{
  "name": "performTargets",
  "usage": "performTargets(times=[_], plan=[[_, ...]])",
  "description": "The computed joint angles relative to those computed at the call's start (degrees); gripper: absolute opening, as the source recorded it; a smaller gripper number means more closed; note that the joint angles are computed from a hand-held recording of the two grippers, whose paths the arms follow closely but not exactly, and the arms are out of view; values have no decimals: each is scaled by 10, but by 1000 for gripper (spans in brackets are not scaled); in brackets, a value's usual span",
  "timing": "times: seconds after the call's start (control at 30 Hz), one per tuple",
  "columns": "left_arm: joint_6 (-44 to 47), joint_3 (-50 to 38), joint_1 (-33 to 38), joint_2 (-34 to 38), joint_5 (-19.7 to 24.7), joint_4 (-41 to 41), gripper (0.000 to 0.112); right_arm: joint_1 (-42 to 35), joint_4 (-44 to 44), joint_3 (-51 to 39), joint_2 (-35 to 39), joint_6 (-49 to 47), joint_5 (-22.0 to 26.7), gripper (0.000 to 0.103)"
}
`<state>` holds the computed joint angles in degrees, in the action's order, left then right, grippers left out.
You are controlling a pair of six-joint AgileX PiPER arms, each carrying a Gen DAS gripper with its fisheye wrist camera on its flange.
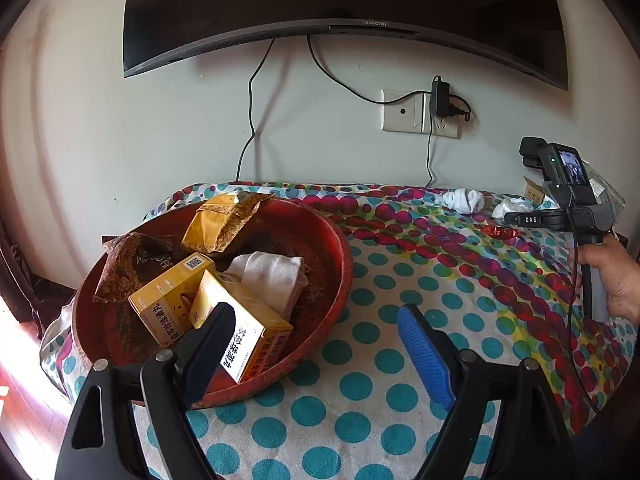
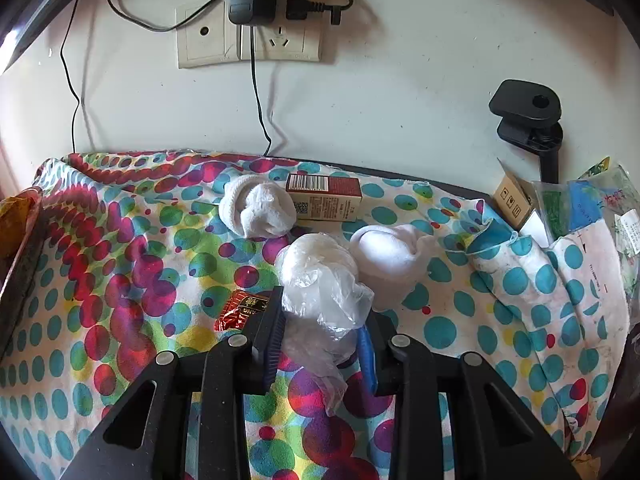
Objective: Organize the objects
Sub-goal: 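Grasp the clear plastic bag on the cloth with the right gripper, then carry the clear plastic bag into the red tray and release it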
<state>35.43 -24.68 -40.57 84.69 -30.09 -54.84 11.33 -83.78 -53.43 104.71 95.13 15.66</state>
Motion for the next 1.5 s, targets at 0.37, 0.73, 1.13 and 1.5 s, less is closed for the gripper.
performTargets(times=[0.37, 0.73, 1.13, 1.5], plan=[[55, 24, -49, -58, -18, -95, 86, 70, 31, 21, -50, -37, 19, 29], [145, 91, -135, -171, -90, -287, 85, 195, 99, -31, -22, -59, 63, 29], [156, 137, -39, -231, -50, -286, 85, 327, 232, -206, 70, -192, 123, 29], [56, 150, 85, -210, 25, -146, 85, 394, 351, -399, 181, -332, 177, 29]])
